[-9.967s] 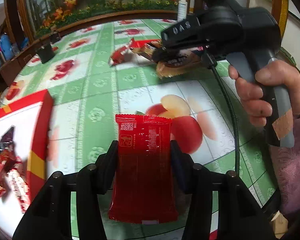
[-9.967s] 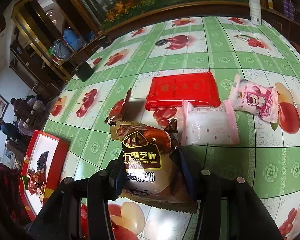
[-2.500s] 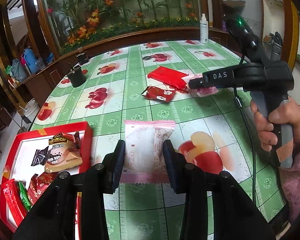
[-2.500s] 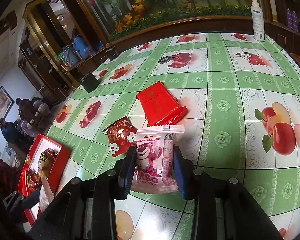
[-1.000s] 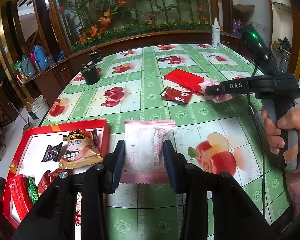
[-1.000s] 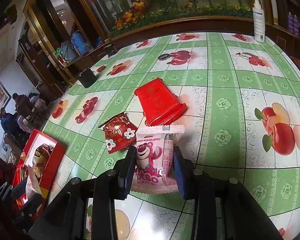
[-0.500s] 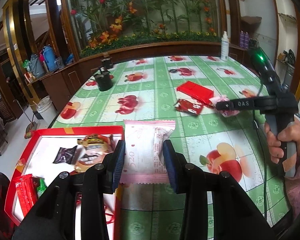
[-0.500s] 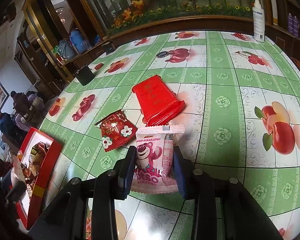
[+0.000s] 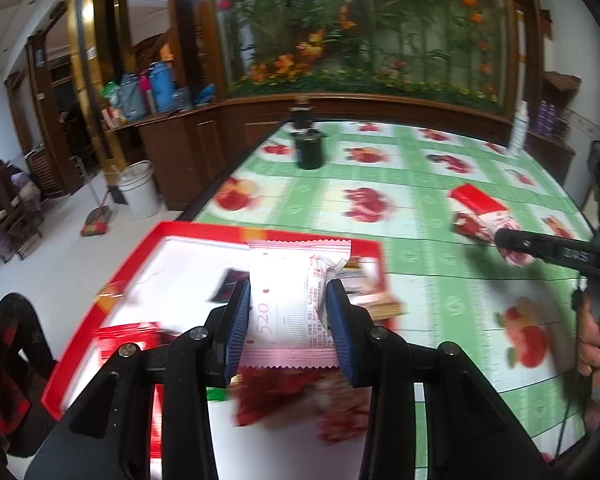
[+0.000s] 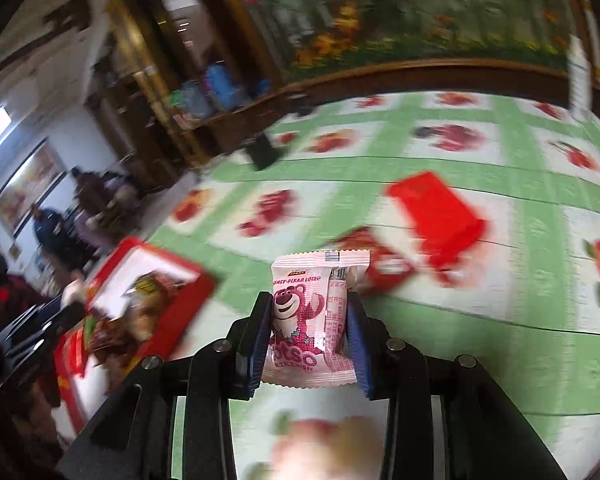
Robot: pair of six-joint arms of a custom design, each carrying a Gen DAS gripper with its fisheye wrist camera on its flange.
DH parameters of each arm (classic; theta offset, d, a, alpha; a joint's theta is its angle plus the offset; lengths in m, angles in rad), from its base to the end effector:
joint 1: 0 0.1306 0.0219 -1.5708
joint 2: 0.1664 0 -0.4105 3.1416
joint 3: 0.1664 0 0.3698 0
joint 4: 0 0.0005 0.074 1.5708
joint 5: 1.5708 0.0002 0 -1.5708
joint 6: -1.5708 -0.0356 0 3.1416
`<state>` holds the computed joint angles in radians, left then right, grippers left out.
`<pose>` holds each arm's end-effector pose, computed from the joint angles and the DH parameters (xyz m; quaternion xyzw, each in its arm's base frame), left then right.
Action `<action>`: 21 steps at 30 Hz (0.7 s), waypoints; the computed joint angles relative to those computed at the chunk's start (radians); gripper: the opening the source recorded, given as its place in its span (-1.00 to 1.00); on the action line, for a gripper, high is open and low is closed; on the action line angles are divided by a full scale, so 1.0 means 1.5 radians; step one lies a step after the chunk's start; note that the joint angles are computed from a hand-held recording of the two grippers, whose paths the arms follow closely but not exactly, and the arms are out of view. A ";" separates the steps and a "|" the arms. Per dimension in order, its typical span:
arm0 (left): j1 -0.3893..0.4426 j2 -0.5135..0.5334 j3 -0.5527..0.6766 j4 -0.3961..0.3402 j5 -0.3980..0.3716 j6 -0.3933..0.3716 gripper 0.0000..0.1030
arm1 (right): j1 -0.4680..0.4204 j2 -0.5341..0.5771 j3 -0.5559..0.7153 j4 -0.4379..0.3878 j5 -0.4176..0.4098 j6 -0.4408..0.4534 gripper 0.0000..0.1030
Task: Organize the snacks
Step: 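Carry both pink packets over the white tray and open both tools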
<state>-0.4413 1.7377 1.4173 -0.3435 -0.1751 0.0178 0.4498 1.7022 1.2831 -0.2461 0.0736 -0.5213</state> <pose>0.5386 -0.2481 0.3347 0.1508 0.8835 -0.0228 0.4428 0.5112 0.2434 0.3048 0.0482 0.8975 0.1748 0.4021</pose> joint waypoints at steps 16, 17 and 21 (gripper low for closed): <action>0.063 -0.012 -0.040 -0.004 -0.016 0.011 -0.29 | 0.137 0.168 0.247 -0.044 -0.087 0.053 -0.24; 0.067 -0.012 -0.040 -0.006 -0.018 0.015 -0.29 | 0.141 0.172 0.252 -0.044 -0.091 0.058 -0.24; 0.075 -0.008 -0.035 -0.014 -0.034 0.030 -0.27 | 0.150 0.166 0.242 -0.018 -0.106 0.077 -0.11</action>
<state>-0.3288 1.7259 1.3643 -0.3645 -0.2267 0.0633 0.6747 1.9510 1.6460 -0.2737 -0.0852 -0.4065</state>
